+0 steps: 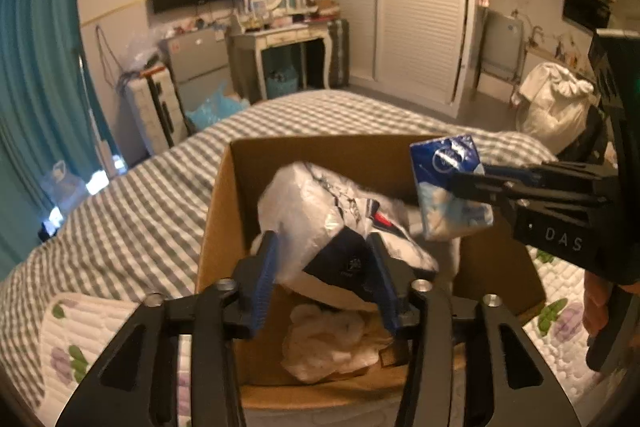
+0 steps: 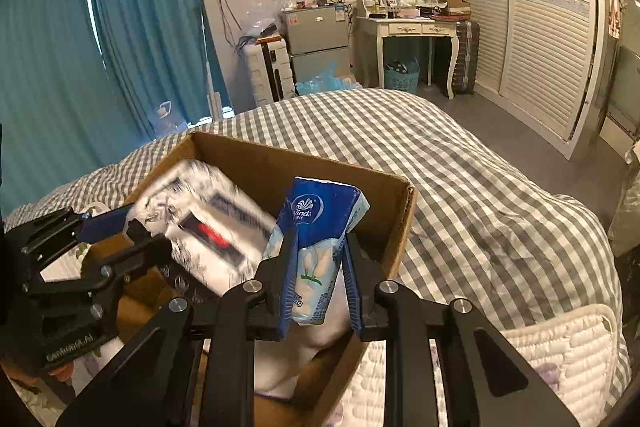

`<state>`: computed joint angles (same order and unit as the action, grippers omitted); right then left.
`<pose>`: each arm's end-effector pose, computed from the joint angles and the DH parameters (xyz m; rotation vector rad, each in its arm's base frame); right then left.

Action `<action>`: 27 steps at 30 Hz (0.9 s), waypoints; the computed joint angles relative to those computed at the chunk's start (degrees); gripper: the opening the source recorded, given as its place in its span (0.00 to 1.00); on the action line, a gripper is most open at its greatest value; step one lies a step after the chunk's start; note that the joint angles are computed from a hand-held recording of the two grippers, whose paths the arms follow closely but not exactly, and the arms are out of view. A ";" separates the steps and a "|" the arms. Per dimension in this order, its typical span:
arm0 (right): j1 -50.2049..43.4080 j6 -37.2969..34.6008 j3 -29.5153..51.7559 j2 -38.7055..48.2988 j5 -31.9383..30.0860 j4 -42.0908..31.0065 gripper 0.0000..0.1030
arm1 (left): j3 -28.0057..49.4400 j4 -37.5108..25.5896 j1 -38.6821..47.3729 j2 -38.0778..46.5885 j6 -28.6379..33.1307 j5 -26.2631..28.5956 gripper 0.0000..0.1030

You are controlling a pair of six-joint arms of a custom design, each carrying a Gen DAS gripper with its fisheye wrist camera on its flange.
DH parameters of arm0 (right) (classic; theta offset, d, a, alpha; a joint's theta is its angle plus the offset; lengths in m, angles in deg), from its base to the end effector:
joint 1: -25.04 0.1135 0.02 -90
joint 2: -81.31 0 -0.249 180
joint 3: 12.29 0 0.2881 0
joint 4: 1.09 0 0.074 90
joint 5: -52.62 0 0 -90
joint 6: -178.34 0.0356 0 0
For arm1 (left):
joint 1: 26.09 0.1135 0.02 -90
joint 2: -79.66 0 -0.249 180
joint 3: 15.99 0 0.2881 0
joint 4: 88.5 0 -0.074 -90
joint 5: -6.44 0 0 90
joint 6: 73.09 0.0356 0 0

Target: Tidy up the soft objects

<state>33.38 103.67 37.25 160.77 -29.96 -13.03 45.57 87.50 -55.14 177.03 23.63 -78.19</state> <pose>0.3030 0.0398 0.1417 0.2061 2.2855 0.0646 0.3215 -0.1824 0.1218 0.7481 2.1550 -0.3117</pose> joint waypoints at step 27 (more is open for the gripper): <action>63.04 45.21 29.96 -31.81 59.48 -80.80 0.65 | -7.75 -36.35 -7.77 -76.43 -3.68 -11.43 0.88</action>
<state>96.42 148.88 67.21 128.96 29.52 -93.83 37.81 51.15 -62.90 100.61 19.96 -89.62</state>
